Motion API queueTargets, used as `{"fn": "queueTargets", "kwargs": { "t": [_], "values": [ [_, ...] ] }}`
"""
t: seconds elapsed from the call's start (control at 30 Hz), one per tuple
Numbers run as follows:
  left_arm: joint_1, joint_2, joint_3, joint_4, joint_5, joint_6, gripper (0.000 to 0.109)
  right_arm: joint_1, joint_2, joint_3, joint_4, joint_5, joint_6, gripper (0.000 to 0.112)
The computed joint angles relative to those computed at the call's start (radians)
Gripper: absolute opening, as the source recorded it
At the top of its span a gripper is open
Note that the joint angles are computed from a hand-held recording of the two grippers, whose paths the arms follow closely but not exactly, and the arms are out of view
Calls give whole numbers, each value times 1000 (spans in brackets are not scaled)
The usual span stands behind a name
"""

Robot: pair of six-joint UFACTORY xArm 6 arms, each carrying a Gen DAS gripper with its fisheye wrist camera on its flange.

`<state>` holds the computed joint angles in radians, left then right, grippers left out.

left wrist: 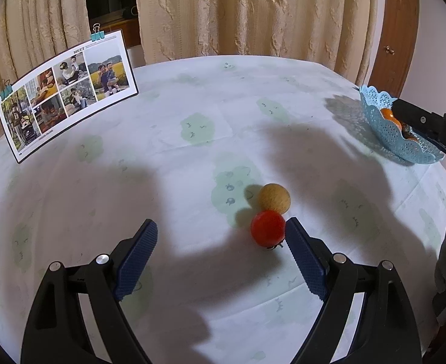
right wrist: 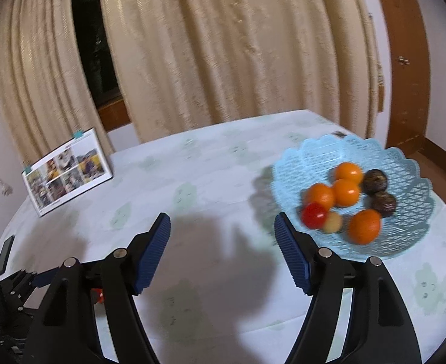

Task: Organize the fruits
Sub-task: 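Move the left tool toward the remaining tomato while the right tool returns to the table, then grasp the second tan fruit with the right tool while the left tool approaches the tomato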

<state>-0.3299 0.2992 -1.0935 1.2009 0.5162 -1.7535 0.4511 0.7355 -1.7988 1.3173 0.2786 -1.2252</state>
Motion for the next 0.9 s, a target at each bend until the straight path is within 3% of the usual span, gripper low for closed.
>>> {"fn": "queueTargets", "kwargs": {
  "t": [0.47,0.67,0.9],
  "values": [
    [8,-48,72,40,-5,-78,85,16,16,2,-188,158,149,73],
    [7,-67,93,57,7,-102,85,30,54,-60,-326,286,260,73],
    [14,-91,123,74,6,-133,85,63,150,-209,-501,441,407,48]
  ]
}}
